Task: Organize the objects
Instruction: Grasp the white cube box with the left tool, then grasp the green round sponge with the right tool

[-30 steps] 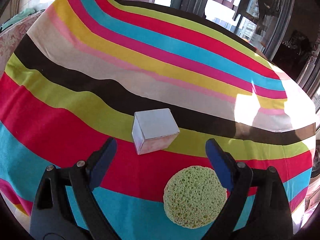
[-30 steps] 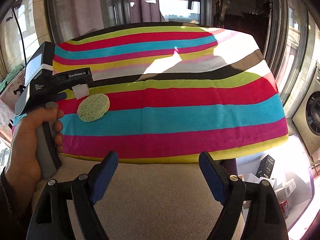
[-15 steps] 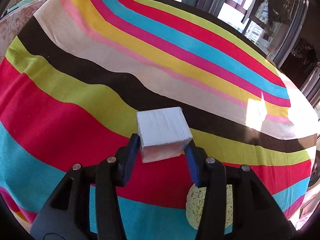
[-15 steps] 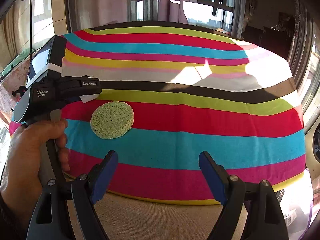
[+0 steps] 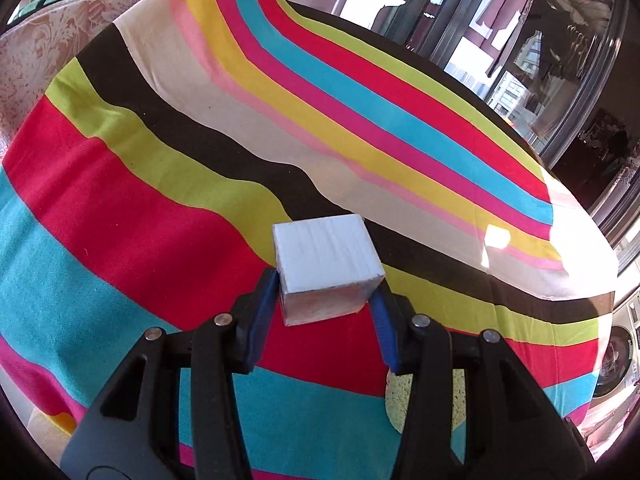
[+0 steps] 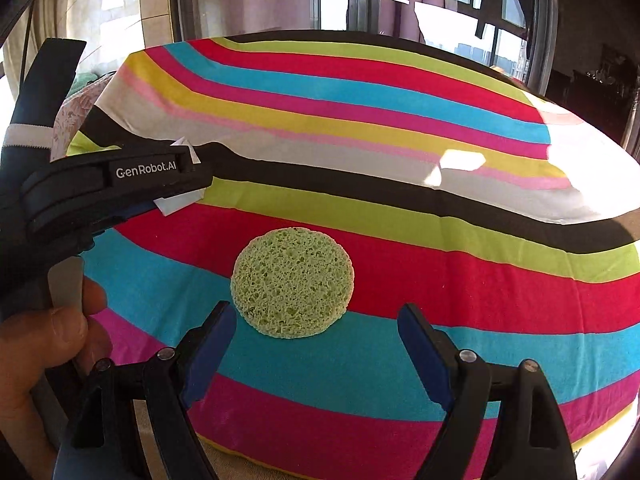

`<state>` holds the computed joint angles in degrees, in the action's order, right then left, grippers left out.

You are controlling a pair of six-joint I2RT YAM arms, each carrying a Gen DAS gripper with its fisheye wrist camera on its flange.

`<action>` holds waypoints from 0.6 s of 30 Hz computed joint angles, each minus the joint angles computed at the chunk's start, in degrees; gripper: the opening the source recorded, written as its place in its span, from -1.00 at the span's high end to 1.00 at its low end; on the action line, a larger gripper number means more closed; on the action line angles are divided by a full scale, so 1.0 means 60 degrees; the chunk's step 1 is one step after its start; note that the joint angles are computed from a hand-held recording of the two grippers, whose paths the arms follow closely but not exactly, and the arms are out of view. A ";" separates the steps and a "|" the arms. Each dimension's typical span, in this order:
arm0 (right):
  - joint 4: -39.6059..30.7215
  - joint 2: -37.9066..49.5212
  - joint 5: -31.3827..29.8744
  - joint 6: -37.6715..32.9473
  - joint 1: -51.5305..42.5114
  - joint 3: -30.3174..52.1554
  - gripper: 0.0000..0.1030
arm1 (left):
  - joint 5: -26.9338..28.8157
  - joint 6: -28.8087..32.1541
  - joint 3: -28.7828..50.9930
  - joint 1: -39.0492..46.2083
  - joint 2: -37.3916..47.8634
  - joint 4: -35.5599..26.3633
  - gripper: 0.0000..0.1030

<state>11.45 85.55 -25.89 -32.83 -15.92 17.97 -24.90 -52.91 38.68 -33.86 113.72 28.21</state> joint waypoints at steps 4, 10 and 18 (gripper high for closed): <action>0.0388 0.0459 0.0186 0.0384 0.0479 0.0148 -0.63 | 0.0092 -0.0045 -0.0002 0.0047 0.0061 0.0058 0.03; 0.0727 0.1129 0.0415 0.0538 0.0872 0.0400 -0.64 | 0.0093 0.0011 0.0069 0.0095 0.0134 0.0031 0.03; 0.1360 0.2008 0.1081 0.1102 0.1456 0.0708 -0.89 | 0.0117 0.0084 0.0277 0.0110 0.0322 -0.0183 0.03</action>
